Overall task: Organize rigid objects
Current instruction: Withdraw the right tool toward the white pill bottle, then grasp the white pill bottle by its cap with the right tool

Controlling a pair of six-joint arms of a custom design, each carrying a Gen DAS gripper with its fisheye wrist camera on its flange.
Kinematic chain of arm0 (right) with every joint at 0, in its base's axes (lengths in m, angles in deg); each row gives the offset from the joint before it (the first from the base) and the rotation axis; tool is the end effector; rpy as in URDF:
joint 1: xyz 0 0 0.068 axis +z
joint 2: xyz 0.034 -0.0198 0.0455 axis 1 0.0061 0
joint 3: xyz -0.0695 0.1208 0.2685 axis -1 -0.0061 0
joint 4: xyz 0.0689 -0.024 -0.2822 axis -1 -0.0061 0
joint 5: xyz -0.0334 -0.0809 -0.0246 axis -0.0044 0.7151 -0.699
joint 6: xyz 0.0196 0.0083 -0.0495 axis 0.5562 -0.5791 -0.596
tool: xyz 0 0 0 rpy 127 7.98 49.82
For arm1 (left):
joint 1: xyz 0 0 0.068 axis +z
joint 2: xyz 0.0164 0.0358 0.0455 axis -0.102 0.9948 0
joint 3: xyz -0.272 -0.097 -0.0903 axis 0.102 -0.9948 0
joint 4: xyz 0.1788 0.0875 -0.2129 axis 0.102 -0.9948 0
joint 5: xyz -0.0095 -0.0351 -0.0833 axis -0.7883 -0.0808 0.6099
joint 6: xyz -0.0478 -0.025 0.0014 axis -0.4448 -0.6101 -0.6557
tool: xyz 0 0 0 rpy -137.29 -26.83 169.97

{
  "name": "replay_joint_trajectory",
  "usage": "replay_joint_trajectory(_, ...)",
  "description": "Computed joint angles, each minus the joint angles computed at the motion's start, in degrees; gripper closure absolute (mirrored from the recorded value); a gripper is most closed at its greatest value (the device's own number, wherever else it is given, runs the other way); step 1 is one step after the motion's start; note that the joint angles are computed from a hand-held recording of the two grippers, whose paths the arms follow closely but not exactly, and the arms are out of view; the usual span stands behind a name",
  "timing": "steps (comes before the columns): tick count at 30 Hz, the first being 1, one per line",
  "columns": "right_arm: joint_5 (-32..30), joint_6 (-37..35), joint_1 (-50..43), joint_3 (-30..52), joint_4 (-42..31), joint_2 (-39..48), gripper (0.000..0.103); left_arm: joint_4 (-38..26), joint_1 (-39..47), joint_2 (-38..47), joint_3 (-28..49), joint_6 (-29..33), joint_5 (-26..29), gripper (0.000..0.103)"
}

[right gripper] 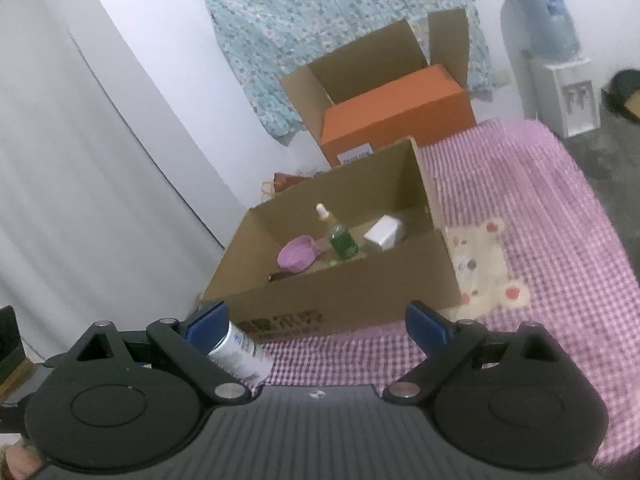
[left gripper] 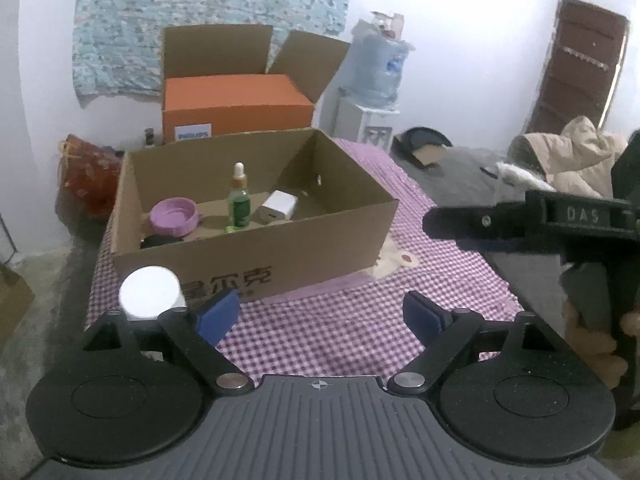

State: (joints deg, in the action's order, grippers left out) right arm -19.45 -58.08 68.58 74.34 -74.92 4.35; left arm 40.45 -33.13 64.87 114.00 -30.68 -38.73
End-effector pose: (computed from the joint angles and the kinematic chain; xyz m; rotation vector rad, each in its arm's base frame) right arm 0.2469 -0.0647 0.2431 -0.1269 2.1653 0.8428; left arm 0.1689 -0.0838 0.2636 0.2260 2.2369 -0.2981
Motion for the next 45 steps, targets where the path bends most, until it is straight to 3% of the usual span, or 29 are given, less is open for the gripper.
replay_joint_trajectory(7, 1.2, 0.4, 2.6, -1.7, -1.3, -3.7, 0.006, -1.1, -0.6, -6.1, -2.6, 0.8, -4.0, 0.009)
replay_joint_trajectory(18, 5.0, 4.8, 10.2, -2.7, 0.8, -4.5, 0.006, -2.6, 9.2, -10.5, -5.5, 3.1, 1.4, 0.008)
replay_joint_trajectory(27, 7.1, 7.6, 14.2, -2.8, 2.1, -3.1, 0.006, -0.6, 14.1, -9.2, -7.2, 4.6, 3.9, 0.007)
replay_joint_trajectory(40, 7.8, 12.5, 21.6, -0.9, 7.2, 3.2, 0.007, 7.7, 18.4, -2.6, -9.4, 6.7, 3.4, 0.006)
replay_joint_trajectory(45, 9.2, 15.8, 26.3, 0.4, 12.1, 6.9, 0.018, 13.7, 19.0, 1.7, -9.9, 8.1, 2.1, 0.01)
